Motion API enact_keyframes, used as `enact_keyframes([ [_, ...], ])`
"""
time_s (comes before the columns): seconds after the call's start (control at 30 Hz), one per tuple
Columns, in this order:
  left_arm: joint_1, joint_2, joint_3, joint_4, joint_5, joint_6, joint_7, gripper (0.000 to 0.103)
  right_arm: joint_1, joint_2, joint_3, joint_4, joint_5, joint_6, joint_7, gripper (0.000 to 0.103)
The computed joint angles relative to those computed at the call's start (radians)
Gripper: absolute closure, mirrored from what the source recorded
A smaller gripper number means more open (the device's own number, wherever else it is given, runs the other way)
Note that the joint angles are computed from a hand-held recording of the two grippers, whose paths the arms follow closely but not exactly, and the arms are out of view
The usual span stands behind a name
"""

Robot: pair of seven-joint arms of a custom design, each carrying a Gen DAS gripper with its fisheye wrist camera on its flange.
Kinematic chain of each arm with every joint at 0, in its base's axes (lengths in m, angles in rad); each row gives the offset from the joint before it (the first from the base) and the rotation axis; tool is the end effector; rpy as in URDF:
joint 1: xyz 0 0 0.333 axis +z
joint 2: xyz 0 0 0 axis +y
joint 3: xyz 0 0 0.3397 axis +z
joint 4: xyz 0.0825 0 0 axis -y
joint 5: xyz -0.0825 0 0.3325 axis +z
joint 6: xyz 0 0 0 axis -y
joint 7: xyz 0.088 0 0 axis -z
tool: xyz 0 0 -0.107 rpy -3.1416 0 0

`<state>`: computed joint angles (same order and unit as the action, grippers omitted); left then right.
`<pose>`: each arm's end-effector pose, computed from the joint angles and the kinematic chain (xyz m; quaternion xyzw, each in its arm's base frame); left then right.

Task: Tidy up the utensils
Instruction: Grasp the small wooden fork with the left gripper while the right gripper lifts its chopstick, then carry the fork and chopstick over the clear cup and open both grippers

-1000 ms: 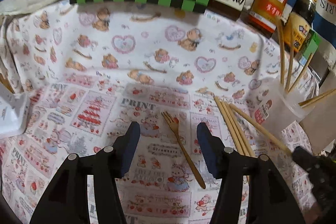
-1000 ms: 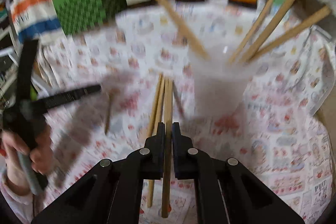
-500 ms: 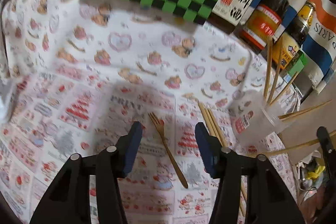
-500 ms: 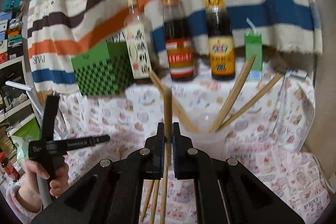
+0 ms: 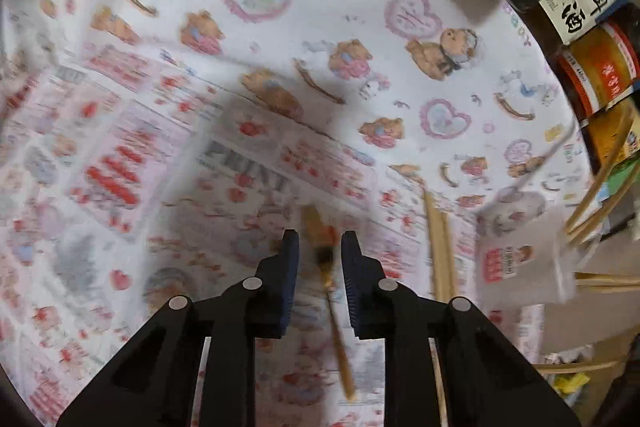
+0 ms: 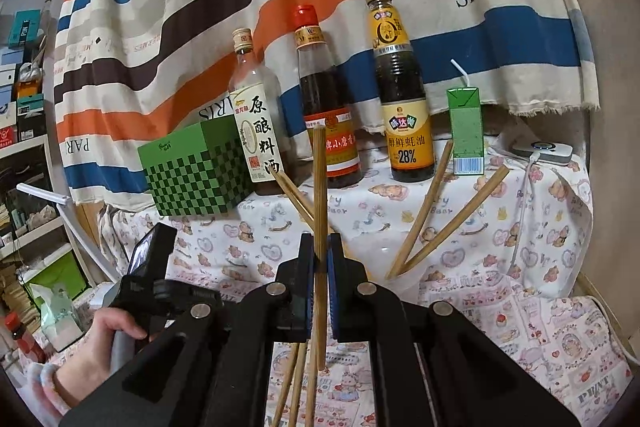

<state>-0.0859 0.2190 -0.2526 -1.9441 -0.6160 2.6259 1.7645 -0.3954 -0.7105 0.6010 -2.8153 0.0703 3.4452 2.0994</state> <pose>0.5735 -0.1756 0.4725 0.6566 -0.6846 0.3148 0.0334 0.3095 0.1093 0.5642 -0.4914 0.6347 -0.3927 0.4490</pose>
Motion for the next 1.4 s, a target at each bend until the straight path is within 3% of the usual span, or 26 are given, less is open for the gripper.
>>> enact_keyframes([
  [0.1, -0.028, 0.002, 0.025, 0.006, 0.104, 0.001, -0.076, 0.092, 0.006, 0.003, -0.01, 0.006, 0.0, -0.024, 0.002, 0.096],
  [0.3, -0.058, 0.026, 0.03, 0.018, 0.24, 0.058, -0.167, 0.094, -0.005, -0.01, -0.015, 0.0, -0.005, -0.02, 0.01, 0.096],
  [0.43, -0.055, 0.025, 0.009, 0.019, 0.264, 0.057, -0.157, 0.095, -0.007, -0.004, -0.02, 0.001, -0.004, -0.029, 0.017, 0.096],
  [0.53, -0.1, 0.031, 0.041, 0.027, 0.398, 0.061, -0.232, 0.095, 0.006, 0.004, -0.041, 0.002, -0.008, -0.033, 0.023, 0.096],
  [0.77, -0.159, 0.098, 0.08, 0.183, 0.631, -0.105, -0.401, 0.095, 0.014, 0.018, -0.061, 0.002, -0.008, -0.037, 0.028, 0.096],
  [0.83, -0.17, 0.1, 0.082, 0.201, 0.68, -0.137, -0.426, 0.101, 0.002, 0.014, -0.051, 0.003, -0.009, -0.039, 0.029, 0.096],
  [1.0, -0.13, -0.085, 0.026, -0.018, 0.611, 0.1, -0.33, 0.102, 0.034, 0.011, -0.08, -0.015, -0.002, 0.012, 0.027, 0.096],
  [1.13, -0.126, -0.262, 0.009, -0.181, 0.369, 0.257, -0.11, 0.102, 0.018, -0.02, -0.06, -0.035, 0.039, 0.064, 0.022, 0.096],
  [1.23, -0.201, -0.352, 0.053, -0.237, 0.171, 0.319, 0.072, 0.102, -0.017, -0.053, -0.027, -0.053, 0.083, 0.103, 0.041, 0.096],
  [1.3, -0.266, -0.396, 0.089, -0.252, 0.069, 0.34, 0.162, 0.102, -0.131, -0.151, 0.073, -0.056, 0.169, 0.052, 0.083, 0.096],
  [1.33, -0.304, -0.415, 0.107, -0.262, 0.018, 0.354, 0.209, 0.102, -0.161, -0.181, 0.091, -0.06, 0.173, 0.044, 0.105, 0.096],
  [1.4, -0.414, -0.446, 0.174, -0.268, -0.136, 0.38, 0.37, 0.102, -0.165, -0.197, 0.077, -0.077, 0.158, 0.079, 0.134, 0.096],
])
